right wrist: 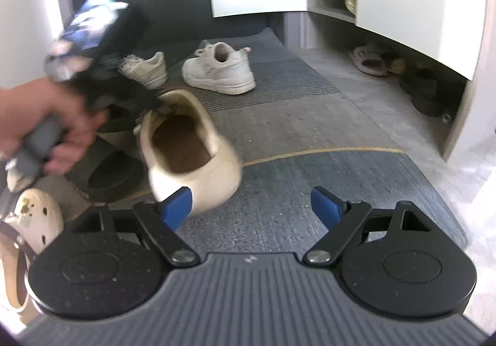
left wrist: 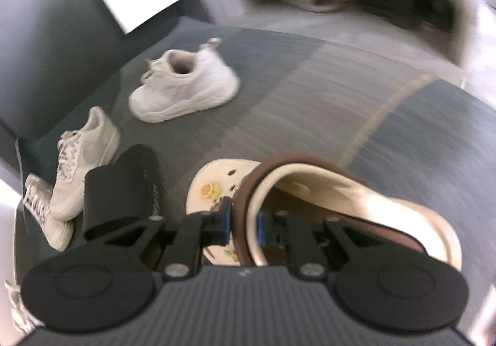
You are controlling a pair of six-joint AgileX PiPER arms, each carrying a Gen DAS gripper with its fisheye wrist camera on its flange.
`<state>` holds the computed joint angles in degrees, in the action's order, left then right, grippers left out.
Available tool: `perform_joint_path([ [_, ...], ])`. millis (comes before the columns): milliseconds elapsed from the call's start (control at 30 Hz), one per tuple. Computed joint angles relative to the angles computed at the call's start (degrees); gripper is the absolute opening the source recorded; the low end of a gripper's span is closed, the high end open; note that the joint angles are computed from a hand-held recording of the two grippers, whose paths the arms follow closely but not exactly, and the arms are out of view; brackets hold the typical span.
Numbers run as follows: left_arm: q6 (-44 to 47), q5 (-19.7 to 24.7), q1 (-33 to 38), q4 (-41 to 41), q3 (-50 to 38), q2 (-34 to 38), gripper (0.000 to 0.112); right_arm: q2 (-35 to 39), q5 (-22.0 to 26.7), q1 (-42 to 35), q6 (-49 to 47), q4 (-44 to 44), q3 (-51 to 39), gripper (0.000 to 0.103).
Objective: Organize scattered shoes
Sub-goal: 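Lift the second clog with the left tool toward the right tool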
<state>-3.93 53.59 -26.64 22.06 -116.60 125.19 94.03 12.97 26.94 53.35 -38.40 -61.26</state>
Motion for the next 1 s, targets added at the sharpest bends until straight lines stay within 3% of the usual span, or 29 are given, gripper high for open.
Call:
perform_joint_path([
  [133,-1.1,-3.9,-2.1,-0.4,15.0,-9.9,0.017,-1.9,0.2,0.6,1.2,-1.6,2.0,0.086],
  [233,-3.3,-7.1,-3.9,1.7,23.1,-13.5,0.017,-4.0,0.7,1.4,2.4,-2.6,4.0,0.086],
  [433,-8.1,-8.7,-6.6,3.7,30.6,-14.4,0.018,-7.9,1.7,3.1,3.9,-3.7,8.3,0.086],
  [633,-9.6,-10.7,-7.0,2.3,33.9,-15.8,0.03,-9.9,3.5,3.2,7.4,-5.3,10.2,0.086],
  [833,-7.5,-8.7,-6.2,-5.0,31.6,-16.1,0.052,-10.3,3.9,2.5,10.8,-6.6,11.0,0.086],
  [1000,-2.8,-5.8,-4.1,-11.3,31.1,-20.8,0.06,-10.2,3.3,1.5,12.9,-9.4,11.5,0.086],
])
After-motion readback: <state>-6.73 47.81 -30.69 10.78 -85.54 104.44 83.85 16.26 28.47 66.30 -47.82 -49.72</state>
